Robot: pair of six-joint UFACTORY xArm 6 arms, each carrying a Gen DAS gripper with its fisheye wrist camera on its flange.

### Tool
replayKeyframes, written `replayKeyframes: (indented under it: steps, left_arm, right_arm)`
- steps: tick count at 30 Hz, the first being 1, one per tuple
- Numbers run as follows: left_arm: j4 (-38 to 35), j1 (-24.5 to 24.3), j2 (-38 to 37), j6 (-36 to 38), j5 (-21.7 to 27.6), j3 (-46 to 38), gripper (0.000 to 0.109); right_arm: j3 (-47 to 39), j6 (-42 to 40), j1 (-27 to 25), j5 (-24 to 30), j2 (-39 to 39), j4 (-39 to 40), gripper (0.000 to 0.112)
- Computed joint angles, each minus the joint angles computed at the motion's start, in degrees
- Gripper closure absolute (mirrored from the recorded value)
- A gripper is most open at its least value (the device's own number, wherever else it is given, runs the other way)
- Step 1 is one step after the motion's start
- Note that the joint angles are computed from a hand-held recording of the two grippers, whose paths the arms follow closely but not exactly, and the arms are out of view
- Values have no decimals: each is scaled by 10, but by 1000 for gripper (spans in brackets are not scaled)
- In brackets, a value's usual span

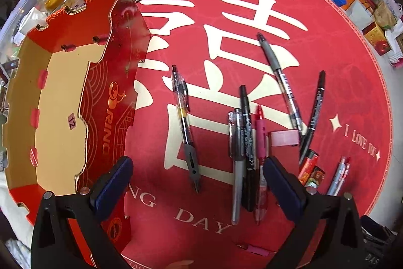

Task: Organize rigid objects
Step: 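Move both grippers over the row of pens on the red mat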

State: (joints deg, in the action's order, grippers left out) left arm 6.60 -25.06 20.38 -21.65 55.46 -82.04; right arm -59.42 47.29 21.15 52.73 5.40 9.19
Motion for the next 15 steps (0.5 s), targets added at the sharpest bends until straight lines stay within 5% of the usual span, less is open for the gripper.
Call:
replayKeyframes:
  steps: [15]
  left_arm:
    - [31,-14,35,-4,-11,-18,6]
  right_arm:
    - [9,-3,-6,-13,-5,-3,9]
